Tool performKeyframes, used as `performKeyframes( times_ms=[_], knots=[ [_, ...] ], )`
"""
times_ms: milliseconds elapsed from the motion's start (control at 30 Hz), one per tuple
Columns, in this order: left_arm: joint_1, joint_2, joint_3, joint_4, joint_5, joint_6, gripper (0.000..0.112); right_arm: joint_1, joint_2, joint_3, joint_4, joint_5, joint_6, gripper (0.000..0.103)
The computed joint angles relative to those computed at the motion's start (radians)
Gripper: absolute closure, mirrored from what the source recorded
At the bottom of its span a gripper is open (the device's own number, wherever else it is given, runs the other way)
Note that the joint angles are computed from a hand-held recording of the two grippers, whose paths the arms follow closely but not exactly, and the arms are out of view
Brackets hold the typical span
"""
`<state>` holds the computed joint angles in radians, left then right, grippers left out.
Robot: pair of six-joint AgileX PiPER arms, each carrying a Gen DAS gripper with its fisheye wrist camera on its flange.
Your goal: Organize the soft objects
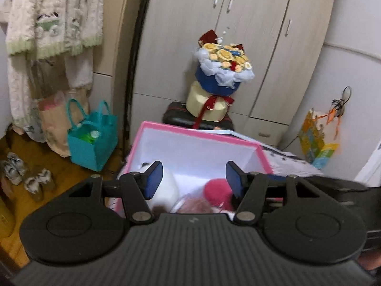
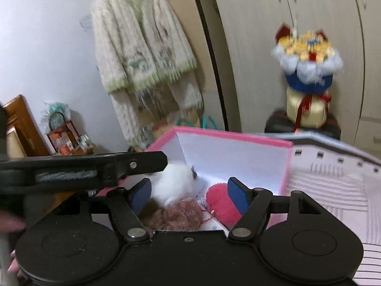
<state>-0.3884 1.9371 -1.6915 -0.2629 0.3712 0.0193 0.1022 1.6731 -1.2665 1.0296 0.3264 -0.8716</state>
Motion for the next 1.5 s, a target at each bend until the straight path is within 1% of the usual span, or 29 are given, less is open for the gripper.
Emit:
performKeyframes(
  times_ms=[33, 67, 100, 133, 233, 267, 333, 467, 600, 633, 667, 733, 767, 833, 867, 900, 933, 1000, 1033, 1100, 1167, 1200, 1233, 1300, 1367, 1433, 1500],
  knots=[
    [0.001, -0.018, 0.026, -0.005, 0.003, -0.001, 0.056, -0.003, -0.034, 0.042, 0.055, -0.012, -0.062, 0.026],
    [0.005, -0.032, 0.046, -0.051, -0.001, 0.039, 0.055, -0.004, -0.065, 0.076, 0.071, -0.028, -0.083, 0.026],
    [0.010, -0.060, 0.091, -0.131, -0.019, 0.118, 0.055, 0.000, -0.093, 0.103, 0.046, -0.055, -0.065, 0.026],
    [0.011, -0.086, 0.127, -0.178, -0.032, 0.168, 0.055, 0.009, -0.120, 0.128, -0.011, -0.089, -0.006, 0.026],
    [-0.006, -0.157, 0.219, -0.200, -0.064, 0.198, 0.054, 0.039, -0.196, 0.200, -0.288, -0.149, 0.292, 0.026],
    [-0.015, -0.173, 0.237, -0.177, -0.067, 0.180, 0.054, 0.057, -0.219, 0.237, -0.378, -0.189, 0.392, 0.026],
    [-0.034, -0.209, 0.281, -0.137, -0.075, 0.152, 0.054, 0.077, -0.262, 0.297, -0.570, -0.230, 0.592, 0.026],
    [-0.054, -0.268, 0.350, -0.132, -0.078, 0.158, 0.052, 0.091, -0.333, 0.363, -0.970, -0.244, 0.968, 0.026],
    [-0.077, -0.339, 0.410, -0.065, -0.079, 0.099, 0.046, 0.115, -0.416, 0.384, -1.370, -0.166, 1.364, 0.025],
    [-0.090, -0.357, 0.424, -0.004, -0.086, 0.044, 0.045, 0.126, -0.441, 0.399, -1.470, -0.154, 1.464, 0.024],
    [-0.109, -0.375, 0.442, 0.096, -0.099, -0.047, 0.043, 0.139, -0.467, 0.415, -1.570, -0.146, 1.564, 0.023],
    [-0.145, -0.417, 0.487, 0.296, -0.126, -0.208, 0.034, 0.161, -0.537, 0.470, -1.770, -0.146, 1.764, 0.013],
    [-0.164, -0.428, 0.495, 0.396, -0.124, -0.302, 0.030, 0.184, -0.563, 0.480, -1.868, -0.111, 1.864, 0.011],
    [-0.203, -0.463, 0.523, 0.596, -0.110, -0.493, 0.025, 0.241, -0.609, 0.504, -2.054, -0.034, 2.064, 0.009],
    [-0.221, -0.480, 0.542, 0.694, -0.103, -0.591, 0.018, 0.271, -0.628, 0.516, -2.130, 0.013, 2.153, 0.008],
    [-0.237, -0.494, 0.550, 0.752, -0.088, -0.650, 0.012, 0.298, -0.648, 0.524, -2.166, 0.060, 2.202, 0.005],
    [-0.254, -0.507, 0.560, 0.821, -0.074, -0.722, 0.012, 0.318, -0.667, 0.528, -2.163, 0.101, 2.211, 0.002],
    [-0.297, -0.530, 0.573, 0.952, -0.027, -0.850, 0.011, 0.345, -0.689, 0.515, -2.080, 0.176, 2.150, 0.000],
    [-0.319, -0.538, 0.573, 0.994, 0.007, -0.896, 0.011, 0.366, -0.688, 0.488, -2.003, 0.249, 2.090, 0.000],
    [-0.358, -0.541, 0.555, 1.022, 0.084, -0.942, 0.009, 0.433, -0.662, 0.426, -1.940, 0.440, 2.063, 0.000],
    [-0.385, -0.548, 0.540, 1.011, 0.146, -0.952, 0.009, 0.502, -0.636, 0.387, -1.958, 0.593, 2.088, 0.000],
    [-0.396, -0.556, 0.540, 1.013, 0.160, -0.960, 0.009, 0.528, -0.636, 0.379, -1.969, 0.642, 2.089, 0.000],
    [-0.402, -0.568, 0.548, 1.013, 0.163, -0.967, 0.009, 0.536, -0.647, 0.374, -1.956, 0.664, 2.074, 0.000],
    [-0.411, -0.583, 0.544, 0.980, 0.175, -0.947, 0.009, 0.515, -0.678, 0.358, -1.881, 0.667, 2.011, 0.000],
    [-0.434, -0.591, 0.537, 0.982, 0.207, -0.940, 0.009, 0.527, -0.726, 0.366, -1.866, 0.675, 2.021, 0.000],
    [-0.472, -0.602, 0.543, 1.037, 0.236, -0.961, 0.009, 0.570, -0.762, 0.369, -1.876, 0.711, 2.060, 0.000],
    [-0.508, -0.614, 0.555, 1.099, 0.255, -1.003, 0.009, 0.651, -0.788, 0.371, -1.907, 0.776, 2.115, 0.000]
  ],
)
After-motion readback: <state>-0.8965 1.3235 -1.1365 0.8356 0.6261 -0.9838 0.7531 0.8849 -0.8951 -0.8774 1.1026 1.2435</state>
